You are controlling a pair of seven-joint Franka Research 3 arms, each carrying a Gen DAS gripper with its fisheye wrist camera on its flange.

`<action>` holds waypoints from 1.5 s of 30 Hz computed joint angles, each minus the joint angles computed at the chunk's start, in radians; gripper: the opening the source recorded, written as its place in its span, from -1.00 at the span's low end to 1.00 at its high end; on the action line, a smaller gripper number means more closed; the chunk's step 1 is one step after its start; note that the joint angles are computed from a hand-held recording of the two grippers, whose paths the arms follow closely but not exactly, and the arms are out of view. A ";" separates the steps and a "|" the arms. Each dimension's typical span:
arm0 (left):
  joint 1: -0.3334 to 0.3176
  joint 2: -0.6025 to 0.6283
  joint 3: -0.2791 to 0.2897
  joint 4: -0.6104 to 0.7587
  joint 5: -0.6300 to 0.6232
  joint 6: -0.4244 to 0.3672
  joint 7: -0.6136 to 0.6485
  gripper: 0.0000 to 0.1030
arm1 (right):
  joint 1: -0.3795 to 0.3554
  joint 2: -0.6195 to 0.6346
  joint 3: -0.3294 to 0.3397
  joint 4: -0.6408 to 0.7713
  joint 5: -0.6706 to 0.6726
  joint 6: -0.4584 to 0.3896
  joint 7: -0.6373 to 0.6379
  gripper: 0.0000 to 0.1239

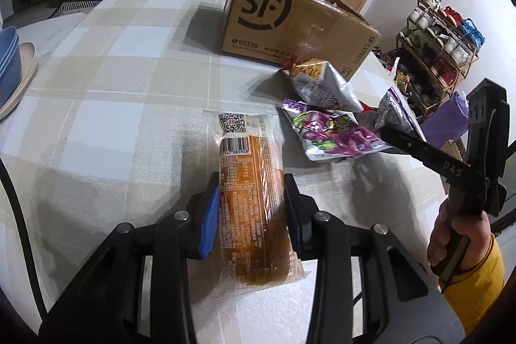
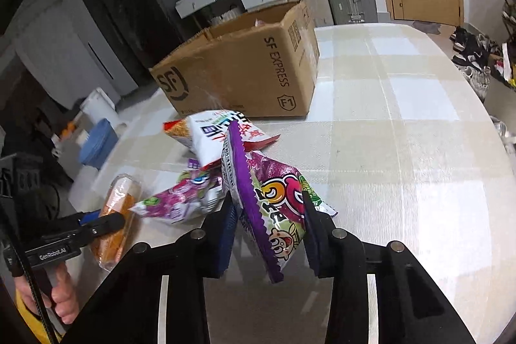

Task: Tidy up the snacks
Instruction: 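Carry the bread roll and purple candy bag over the box with both tools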

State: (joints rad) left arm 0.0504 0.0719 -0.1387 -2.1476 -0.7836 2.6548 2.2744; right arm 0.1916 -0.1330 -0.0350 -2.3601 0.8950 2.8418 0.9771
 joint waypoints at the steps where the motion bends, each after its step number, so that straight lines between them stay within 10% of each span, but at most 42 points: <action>1: 0.001 -0.015 -0.001 -0.011 -0.008 0.000 0.008 -0.36 | 0.005 -0.013 -0.002 -0.008 0.024 0.000 -0.011 -0.41; 6: -0.018 -0.100 0.022 -0.067 -0.052 -0.011 0.054 -0.36 | 0.056 -0.148 -0.024 -0.086 0.199 0.003 -0.107 -0.41; 19: -0.118 -0.272 0.115 -0.179 -0.066 -0.033 0.110 -0.36 | 0.197 -0.392 -0.040 -0.261 0.157 0.063 -0.032 -0.41; 32: -0.130 -0.248 0.149 -0.122 -0.032 -0.062 0.091 -0.36 | 0.248 -0.353 -0.127 -0.164 0.247 0.060 -0.143 -0.41; 45: -0.041 -0.034 0.067 0.235 0.014 -0.117 0.054 -0.36 | 0.162 -0.142 -0.139 0.167 0.412 -0.053 -0.344 -0.41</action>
